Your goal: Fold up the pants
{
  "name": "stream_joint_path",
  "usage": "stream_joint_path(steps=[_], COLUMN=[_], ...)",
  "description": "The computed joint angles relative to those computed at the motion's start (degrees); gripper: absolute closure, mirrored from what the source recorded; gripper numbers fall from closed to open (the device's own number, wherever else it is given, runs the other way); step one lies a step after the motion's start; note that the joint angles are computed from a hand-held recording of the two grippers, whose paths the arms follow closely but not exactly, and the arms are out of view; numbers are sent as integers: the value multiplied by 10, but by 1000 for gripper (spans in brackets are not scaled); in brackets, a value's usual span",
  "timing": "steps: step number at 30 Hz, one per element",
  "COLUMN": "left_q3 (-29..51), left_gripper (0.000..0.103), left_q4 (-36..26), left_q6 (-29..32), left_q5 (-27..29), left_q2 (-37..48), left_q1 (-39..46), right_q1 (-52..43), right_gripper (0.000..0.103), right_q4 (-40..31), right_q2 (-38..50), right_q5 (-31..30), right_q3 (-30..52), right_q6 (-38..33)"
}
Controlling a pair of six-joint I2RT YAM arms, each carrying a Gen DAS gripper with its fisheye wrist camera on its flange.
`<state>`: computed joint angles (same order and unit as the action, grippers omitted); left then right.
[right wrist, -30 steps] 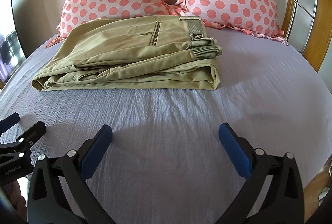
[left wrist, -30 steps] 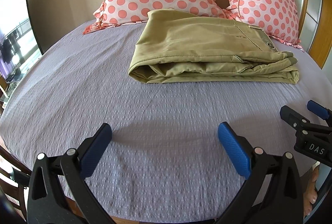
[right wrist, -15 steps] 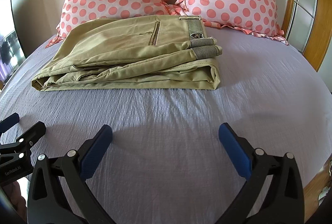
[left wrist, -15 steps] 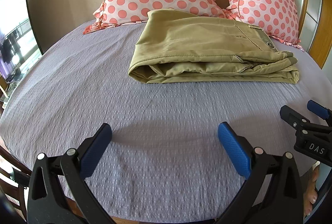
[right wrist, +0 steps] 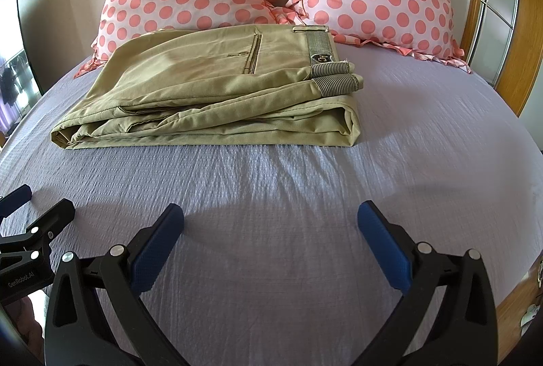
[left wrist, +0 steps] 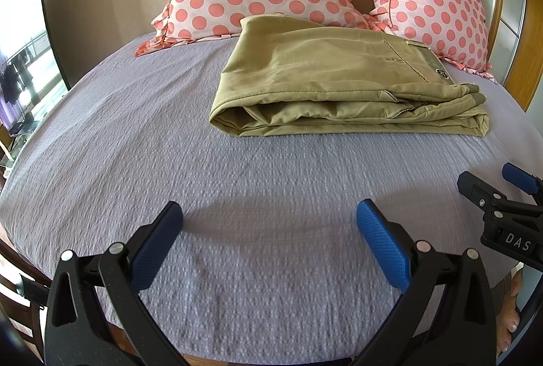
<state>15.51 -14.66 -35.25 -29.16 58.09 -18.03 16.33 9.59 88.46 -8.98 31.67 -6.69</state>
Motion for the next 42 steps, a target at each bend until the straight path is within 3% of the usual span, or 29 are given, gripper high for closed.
stream_joint_path(steps=[42], left_q3=[9], left_gripper=[2], left_q4=[-9], left_q6=[8], left_q5=[21], left_q2=[8], left_q1=[12], right_q1=[-5], right_gripper=[1], right_q4=[-4], right_q2=[-1], right_q5=[-7], right_q3=[2], right_q6=[-7])
